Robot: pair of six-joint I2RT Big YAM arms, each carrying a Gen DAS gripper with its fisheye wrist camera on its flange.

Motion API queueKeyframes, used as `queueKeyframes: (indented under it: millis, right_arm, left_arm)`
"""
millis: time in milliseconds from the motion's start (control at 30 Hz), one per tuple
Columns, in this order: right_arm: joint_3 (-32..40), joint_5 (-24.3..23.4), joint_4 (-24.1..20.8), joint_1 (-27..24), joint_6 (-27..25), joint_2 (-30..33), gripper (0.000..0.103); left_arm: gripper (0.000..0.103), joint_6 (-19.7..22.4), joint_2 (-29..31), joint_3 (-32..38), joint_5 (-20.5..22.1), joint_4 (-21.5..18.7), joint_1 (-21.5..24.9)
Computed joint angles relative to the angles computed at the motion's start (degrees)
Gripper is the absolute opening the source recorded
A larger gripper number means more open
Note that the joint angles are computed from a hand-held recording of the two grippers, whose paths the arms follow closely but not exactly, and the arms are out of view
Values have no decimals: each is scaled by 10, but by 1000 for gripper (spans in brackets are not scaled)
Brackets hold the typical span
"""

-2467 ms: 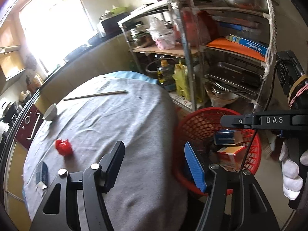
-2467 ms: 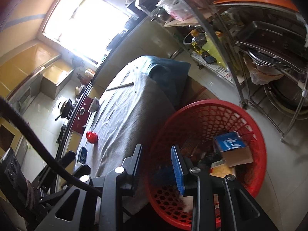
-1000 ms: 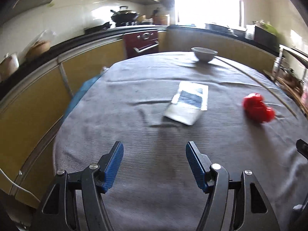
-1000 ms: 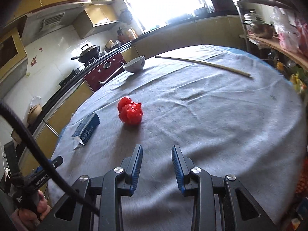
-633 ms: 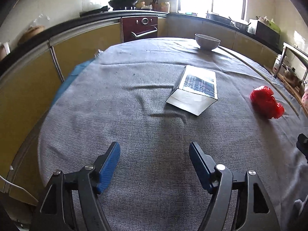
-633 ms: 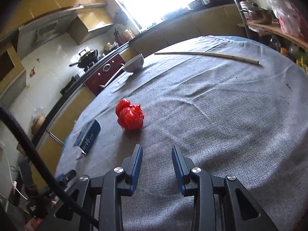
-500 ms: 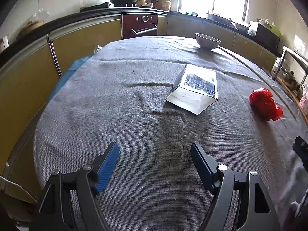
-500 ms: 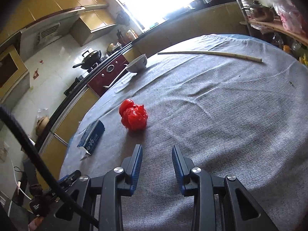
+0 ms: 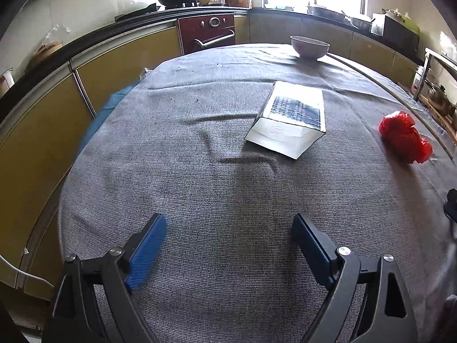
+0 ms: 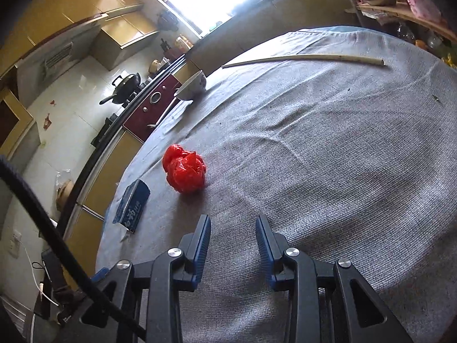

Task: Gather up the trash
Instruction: 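Move the right tool toward the red bag while the left tool approaches the blue card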

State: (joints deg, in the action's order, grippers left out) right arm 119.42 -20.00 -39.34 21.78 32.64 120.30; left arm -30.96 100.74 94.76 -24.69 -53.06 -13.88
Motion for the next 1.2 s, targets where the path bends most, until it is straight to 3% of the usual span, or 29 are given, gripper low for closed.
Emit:
queueKeyframes:
  millis: [133,167,200,233,500,600,733,967,1200]
  right_arm:
    - [-10,-9,10,-2,0,-5,40]
    - [-12,-12,14,-2,2,-6,44]
    - [-24,-25,33,-5,8,-11,58]
    - [-32,-29,45,-6,9,-15,61]
    - [-36,-53,63,-12,10,-14,61]
    - [-47,-78,93,-18,16,-15,61]
    - [-83,-108,160,-26,53,-26,61]
    - [-147,-167,321,-43,175,-35,61]
    - [-172,-203,411,-53,250,-32,62]
  left_arm:
    - [95,-9,0,0,8,-3,4]
    - [95,-10,1,2,5,-6,3]
    - [96,-9,3,5,-2,-10,1]
    - [96,-9,4,7,-8,-13,-1]
    - [103,-23,10,15,-11,-29,2]
    - [103,-22,12,19,-20,-34,-1]
    - [103,-24,11,17,-14,-32,1]
    - [103,-42,7,10,13,-25,7]
    - [103,-45,6,10,14,-27,7]
